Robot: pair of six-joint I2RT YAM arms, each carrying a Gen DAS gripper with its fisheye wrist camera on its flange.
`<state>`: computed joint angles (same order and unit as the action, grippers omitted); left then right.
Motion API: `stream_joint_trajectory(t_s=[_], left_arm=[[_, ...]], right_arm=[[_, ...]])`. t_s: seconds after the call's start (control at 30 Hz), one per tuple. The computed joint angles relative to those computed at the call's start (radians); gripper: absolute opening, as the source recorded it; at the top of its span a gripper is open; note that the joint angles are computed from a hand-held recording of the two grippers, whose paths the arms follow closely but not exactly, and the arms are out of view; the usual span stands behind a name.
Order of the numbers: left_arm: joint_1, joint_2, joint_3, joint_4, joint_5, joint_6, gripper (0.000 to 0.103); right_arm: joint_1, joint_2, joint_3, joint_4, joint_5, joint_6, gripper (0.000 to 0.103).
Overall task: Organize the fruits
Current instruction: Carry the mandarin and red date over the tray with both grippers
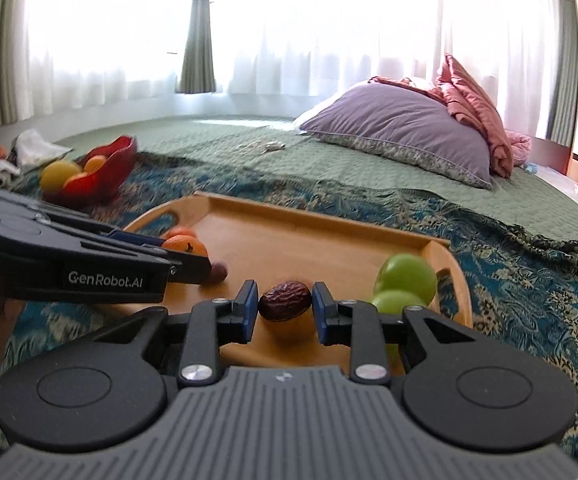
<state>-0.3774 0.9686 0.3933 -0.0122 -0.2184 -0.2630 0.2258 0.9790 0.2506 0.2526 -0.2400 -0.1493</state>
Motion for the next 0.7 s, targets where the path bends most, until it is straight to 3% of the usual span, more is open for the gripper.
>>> stream_joint_trajectory(t_s=[0.4, 0.7], left_arm=[[0.141, 0.226, 0.127, 0.074, 0.069, 0.013, 0.031], [0.205, 0.399, 0.266, 0.030, 0.128, 0.015, 0.031]], right_arm=[[0.022, 0.254, 0.154, 0.082, 0.061, 0.084, 0.034], [-0.004, 0.401, 0.333, -0.052, 0.020, 0.112, 0.034]])
